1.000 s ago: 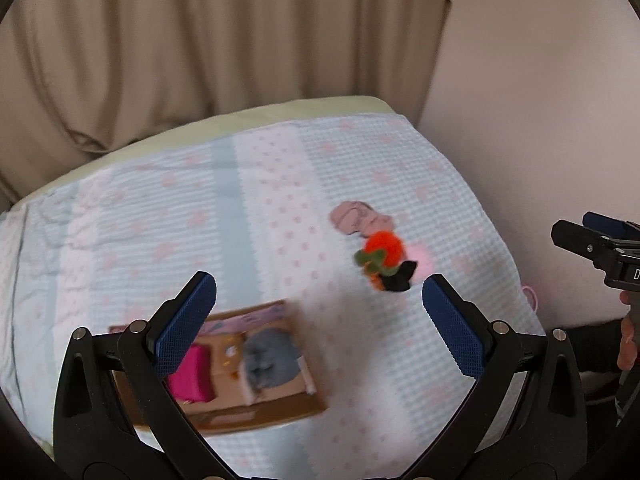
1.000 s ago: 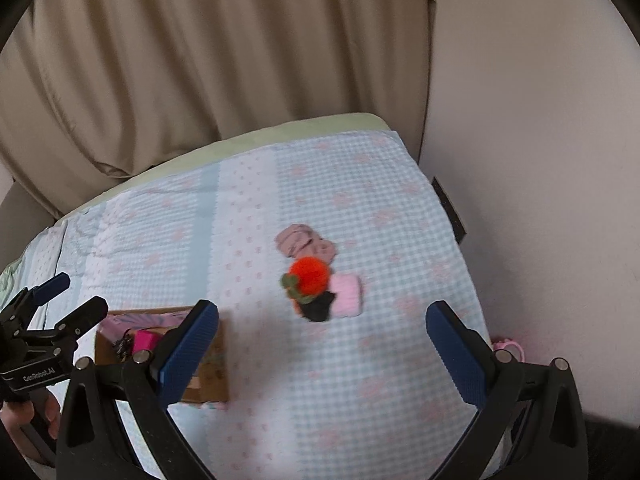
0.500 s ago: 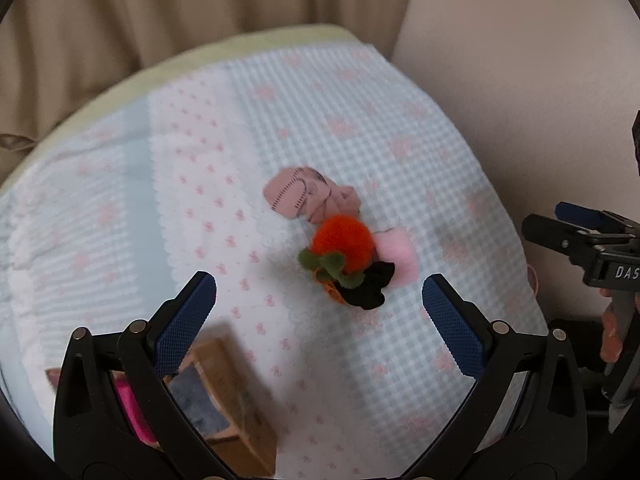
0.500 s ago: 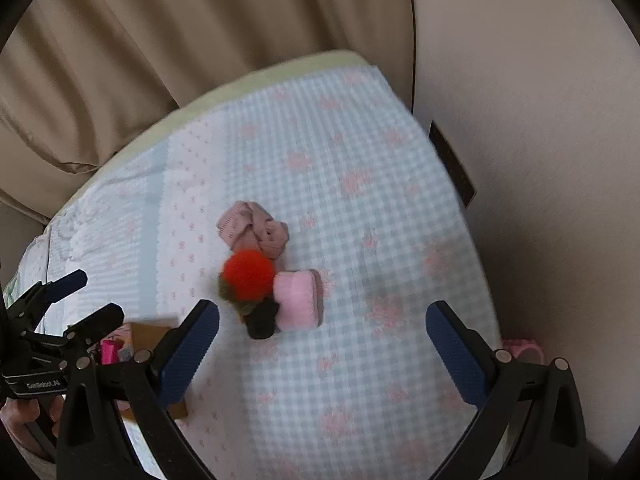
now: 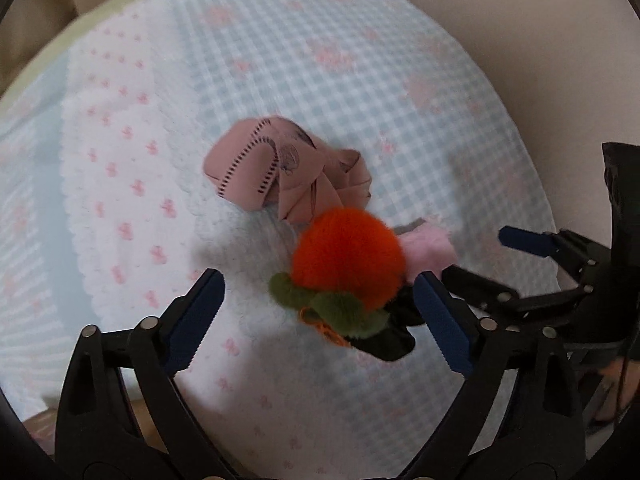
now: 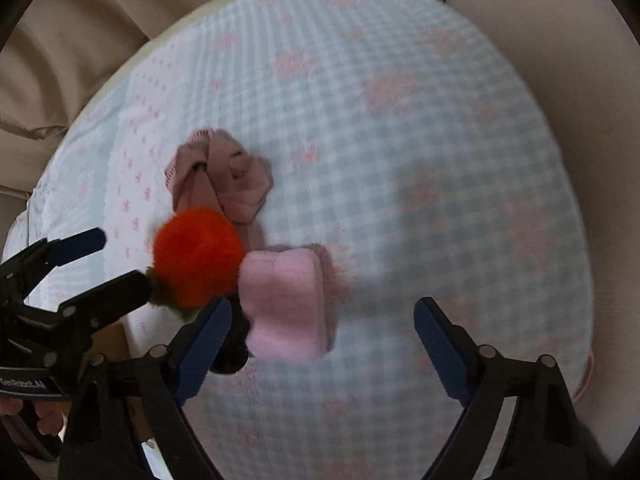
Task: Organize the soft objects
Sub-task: 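Grasp the orange pompom with the left gripper while the right grasps the pink fluffy tie, then lift and carry the orange pompom and pink fluffy tie over the box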
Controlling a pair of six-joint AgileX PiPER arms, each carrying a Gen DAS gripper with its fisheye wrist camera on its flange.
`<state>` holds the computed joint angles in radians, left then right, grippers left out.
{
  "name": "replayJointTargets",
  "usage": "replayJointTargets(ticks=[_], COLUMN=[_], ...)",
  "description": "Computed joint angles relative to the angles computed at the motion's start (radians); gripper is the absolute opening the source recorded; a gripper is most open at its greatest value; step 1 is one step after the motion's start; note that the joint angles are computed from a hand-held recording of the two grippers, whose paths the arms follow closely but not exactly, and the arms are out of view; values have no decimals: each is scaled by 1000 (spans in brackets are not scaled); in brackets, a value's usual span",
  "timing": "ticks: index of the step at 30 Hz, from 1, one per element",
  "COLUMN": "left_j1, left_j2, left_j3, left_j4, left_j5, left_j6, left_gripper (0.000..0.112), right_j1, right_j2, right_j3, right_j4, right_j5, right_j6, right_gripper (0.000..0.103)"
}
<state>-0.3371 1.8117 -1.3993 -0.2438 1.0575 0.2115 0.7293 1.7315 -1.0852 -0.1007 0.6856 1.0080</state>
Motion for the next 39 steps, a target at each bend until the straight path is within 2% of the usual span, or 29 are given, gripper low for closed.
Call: replayJointTargets(ticks=[2,6,10,13,17,19,20,21,23,24,30,39], left_j1=[6,25,48,59,66,62,57,47,27,19,-12,17], left_j2=[38,95,142,170,197,209,208,204,195,195,166,94], left_j3=[-8,-15,-34,-36,-49,-49,-50,-44,-32,-31,-10,-28], left_j4=[-26,-75,-122,-155,-171,-173,-163,-153,-141,-138,-123,-128], left_j5=[0,0,28,39,59,62,61,52,41,41,11,37], left_j6=[12,41,73,104,120,120,120,121,128,128,113,104], left_gripper=[89,88,88,86,64,60,57,48,34,32,28,26], right_j1=[-8,-37,-47,-55,-52,-46,-43,-44,-39,-29,-45,-35], right_j2=[37,74,84,82,72,62,60,63,88,99,80,27], right_j3=[-8,9,30,49,73,82,83,82,54,34,56,42], right_j4=[19,74,106,124,117,114,130,169,209,176,217,117], right_j5=[-16,-72,-117,-140,-170,-183,-192,-206,-205,-187,-218,-178], right_j6=[-20,-61,-112,-152,-175,-191,-216,-259,-308,-281,-309,-202], right_gripper=[84,83,82,77,71,65,56,44,38,38,28,26])
